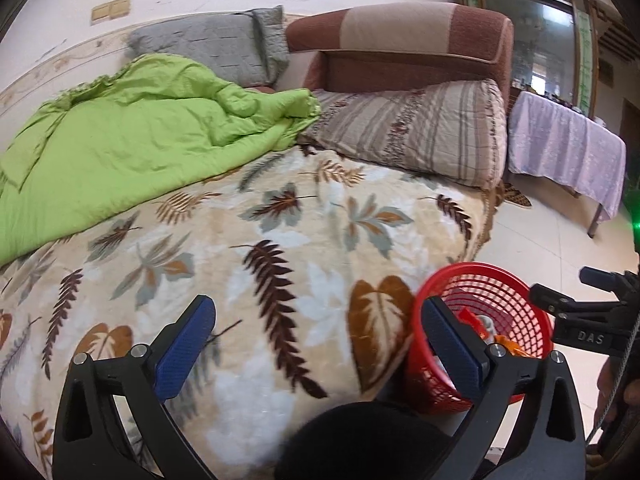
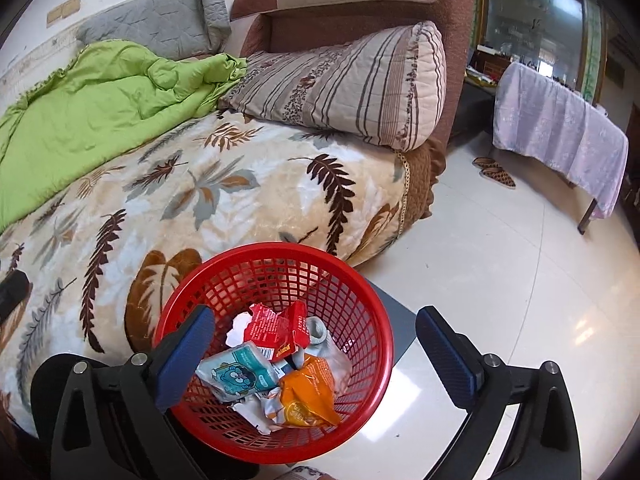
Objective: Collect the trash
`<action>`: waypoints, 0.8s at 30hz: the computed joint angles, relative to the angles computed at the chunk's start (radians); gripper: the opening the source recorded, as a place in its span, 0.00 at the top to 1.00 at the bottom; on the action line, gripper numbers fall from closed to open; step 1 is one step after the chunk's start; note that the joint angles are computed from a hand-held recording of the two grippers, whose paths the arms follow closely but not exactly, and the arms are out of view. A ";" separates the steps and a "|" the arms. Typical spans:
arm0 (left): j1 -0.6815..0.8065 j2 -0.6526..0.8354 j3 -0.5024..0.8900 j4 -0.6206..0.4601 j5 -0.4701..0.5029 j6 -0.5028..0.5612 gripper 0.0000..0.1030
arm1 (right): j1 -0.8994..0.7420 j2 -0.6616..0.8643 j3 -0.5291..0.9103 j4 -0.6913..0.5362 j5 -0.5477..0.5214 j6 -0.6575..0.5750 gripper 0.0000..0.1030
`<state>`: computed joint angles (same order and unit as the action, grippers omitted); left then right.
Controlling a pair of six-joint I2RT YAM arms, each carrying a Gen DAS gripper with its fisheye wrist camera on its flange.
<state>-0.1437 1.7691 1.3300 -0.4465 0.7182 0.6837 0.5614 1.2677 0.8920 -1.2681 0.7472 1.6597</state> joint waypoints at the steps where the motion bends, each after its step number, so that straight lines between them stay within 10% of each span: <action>1: 0.008 0.011 0.013 -0.001 -0.002 -0.006 0.01 | 0.002 0.014 0.011 -0.007 0.002 0.000 0.01; 24: 0.204 -0.044 -0.089 0.246 0.072 -0.021 0.00 | 0.142 0.254 0.245 -0.087 0.082 0.114 0.01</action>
